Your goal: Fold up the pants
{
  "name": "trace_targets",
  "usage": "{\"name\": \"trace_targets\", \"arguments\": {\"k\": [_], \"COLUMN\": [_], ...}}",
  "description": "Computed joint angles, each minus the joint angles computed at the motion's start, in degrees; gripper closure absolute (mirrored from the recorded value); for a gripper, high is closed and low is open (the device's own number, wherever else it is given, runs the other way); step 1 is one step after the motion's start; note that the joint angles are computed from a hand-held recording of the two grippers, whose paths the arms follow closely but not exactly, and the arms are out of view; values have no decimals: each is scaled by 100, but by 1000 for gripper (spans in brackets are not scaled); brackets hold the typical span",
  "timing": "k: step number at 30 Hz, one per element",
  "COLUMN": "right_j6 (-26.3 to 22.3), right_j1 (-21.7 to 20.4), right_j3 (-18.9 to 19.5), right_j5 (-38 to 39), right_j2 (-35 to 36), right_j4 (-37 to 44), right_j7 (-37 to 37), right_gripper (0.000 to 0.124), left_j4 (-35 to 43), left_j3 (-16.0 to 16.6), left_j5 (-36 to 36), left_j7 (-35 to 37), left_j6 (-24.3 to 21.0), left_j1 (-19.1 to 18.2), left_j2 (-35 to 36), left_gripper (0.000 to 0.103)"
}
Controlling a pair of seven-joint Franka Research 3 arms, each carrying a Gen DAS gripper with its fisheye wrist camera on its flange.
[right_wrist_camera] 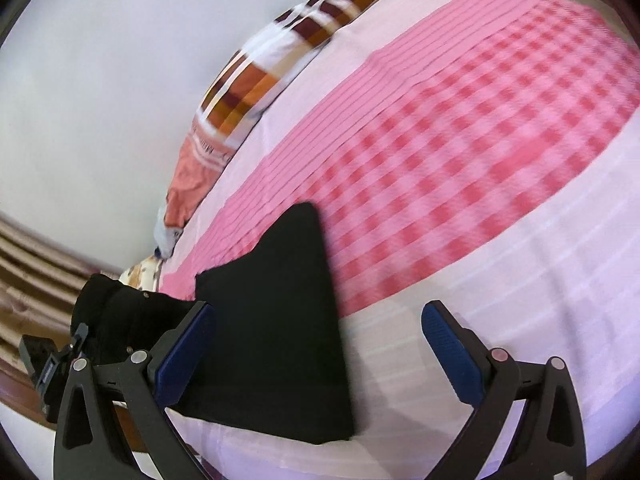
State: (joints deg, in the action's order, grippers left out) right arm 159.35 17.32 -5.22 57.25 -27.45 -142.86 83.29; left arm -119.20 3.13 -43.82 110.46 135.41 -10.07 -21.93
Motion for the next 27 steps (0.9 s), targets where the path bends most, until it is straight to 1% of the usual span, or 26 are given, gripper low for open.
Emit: {"name": "trace_targets", "arguments": {"k": [3,7,10,13,14,15,17,18,19,20,21,22,23,25,26,27], "right_j6": [0,-203,-307,-398,-421,-464,-539,-566,-592,-633,-727,-931,-1186,-1489,-1714,-2077], "right_j1": [47,52,17,-64,-97,-128,-181,-201,-203,-183,-179,-143,-110,-148,-154,-144], "right_j3": [-200,-345,-355,-353,-346,-359,-367,-359,-365,-380,-404,-451,-492,-395,-380,-418], "right_j5": [292,655,932,1196,1274,1357,1535,1619,1747,1909,2025,2152,2270,2226,2190,2152], "right_j2": [-70,-44,-8,-16,-47,-72,-79,-73,-80,-85,-75,-57,-24,92,189,350], "right_j4": [-72,-34,16,11,-24,-51,-71,-68,-64,-39,-5,62,145,319,441,624], "right_j7": [-177,-414,-609,-748,-785,-819,-847,-880,-972,-1156,-1348,-1641,-1965,-2192,-2298,-2451], "right_gripper": [22,22,22,22,22,22,22,22,22,22,22,22,22,22,22,22], "left_j4": [137,329,433,508,536,583,629,677,730,724,638,583,568,519,458,383], "left_j3": [-140,-418,-631,-852,-878,-890,-1106,-1113,-1071,-1052,-1047,-1048,-1027,-933,-904,-842], "left_j5": [-62,-122,-126,-137,-232,-455,-207,-241,-401,-528,-606,-507,-349,-173,-144,-143], "left_j7": [-12,41,26,189,255,441,498,533,590,652,731,720,641,377,280,169], "left_j6": [-79,-308,-465,-512,-555,-637,-430,-494,-671,-706,-561,-453,-433,-477,-436,-426], "left_j1": [-149,-376,-478,-594,-617,-675,-700,-717,-723,-709,-679,-640,-590,-493,-471,-433], "left_j2": [162,447,682,931,978,1054,1107,1151,1168,1139,1003,909,839,748,702,646], "left_gripper": [77,77,77,77,88,95,95,95,95,95,95,95,95,94,93,92]}}
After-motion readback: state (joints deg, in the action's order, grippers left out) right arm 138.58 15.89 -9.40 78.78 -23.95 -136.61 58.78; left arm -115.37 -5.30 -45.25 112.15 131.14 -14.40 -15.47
